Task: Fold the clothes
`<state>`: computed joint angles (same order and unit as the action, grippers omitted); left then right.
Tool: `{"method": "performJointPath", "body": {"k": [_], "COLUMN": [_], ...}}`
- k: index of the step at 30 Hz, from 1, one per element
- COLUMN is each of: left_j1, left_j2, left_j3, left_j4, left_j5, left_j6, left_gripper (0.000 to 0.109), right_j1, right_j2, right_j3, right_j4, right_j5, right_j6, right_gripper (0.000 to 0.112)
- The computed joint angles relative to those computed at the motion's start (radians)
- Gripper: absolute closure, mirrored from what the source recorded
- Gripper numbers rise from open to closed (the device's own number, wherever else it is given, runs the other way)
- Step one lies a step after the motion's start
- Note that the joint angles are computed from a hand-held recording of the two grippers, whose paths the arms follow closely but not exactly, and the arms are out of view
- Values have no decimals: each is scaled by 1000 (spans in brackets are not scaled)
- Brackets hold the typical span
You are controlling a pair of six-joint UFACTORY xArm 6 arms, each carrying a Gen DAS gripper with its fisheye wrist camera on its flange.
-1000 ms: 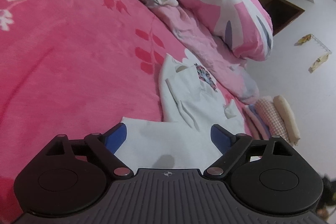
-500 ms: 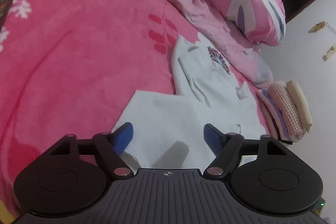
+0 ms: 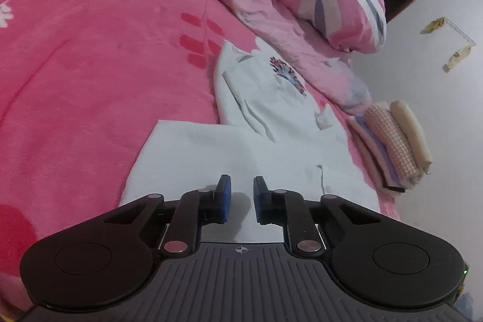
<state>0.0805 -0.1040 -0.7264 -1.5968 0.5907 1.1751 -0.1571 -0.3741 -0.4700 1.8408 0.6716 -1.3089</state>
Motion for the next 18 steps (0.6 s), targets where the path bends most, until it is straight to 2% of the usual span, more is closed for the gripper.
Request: {"method": "performJointPath", "body": {"k": [2, 4, 6, 7, 9, 11, 15, 17, 18], "left_j1": [5, 38, 73, 86, 102, 99, 92, 67, 54], "left_j2": [-3, -13, -25, -31, -35, -19, 41, 47, 49], "left_j3": [2, 8, 15, 20, 20, 4, -32, -30, -28], "left_j4": [21, 34, 17, -10, -47, -25, 98, 88, 77], "left_j5": [-8, 20, 42, 40, 21, -11, 14, -15, -32], "left_j6": [-17, -38, -40, -24, -10, -44, -140, -111, -90], "left_gripper": [92, 87, 66, 60, 36, 28, 28, 30, 35], "right_j1": [12, 12, 8, 6, -3, -12, -11, -6, -5], "right_j2": [-7, -18, -19, -19, -4, 17, 51, 66, 69], "right_j3": [-13, -12, -6, -3, -2, -5, -12, -15, -15], "right_j4": [-1, -5, -5, -5, 2, 11, 33, 41, 44], "right_j5": [-14, -15, -19, -22, -20, -12, -11, -12, -12], "right_j6": [-2, 4, 4, 5, 18, 30, 24, 22, 20], "right_gripper": [111, 111, 111, 111, 111, 111, 110, 110, 110]}}
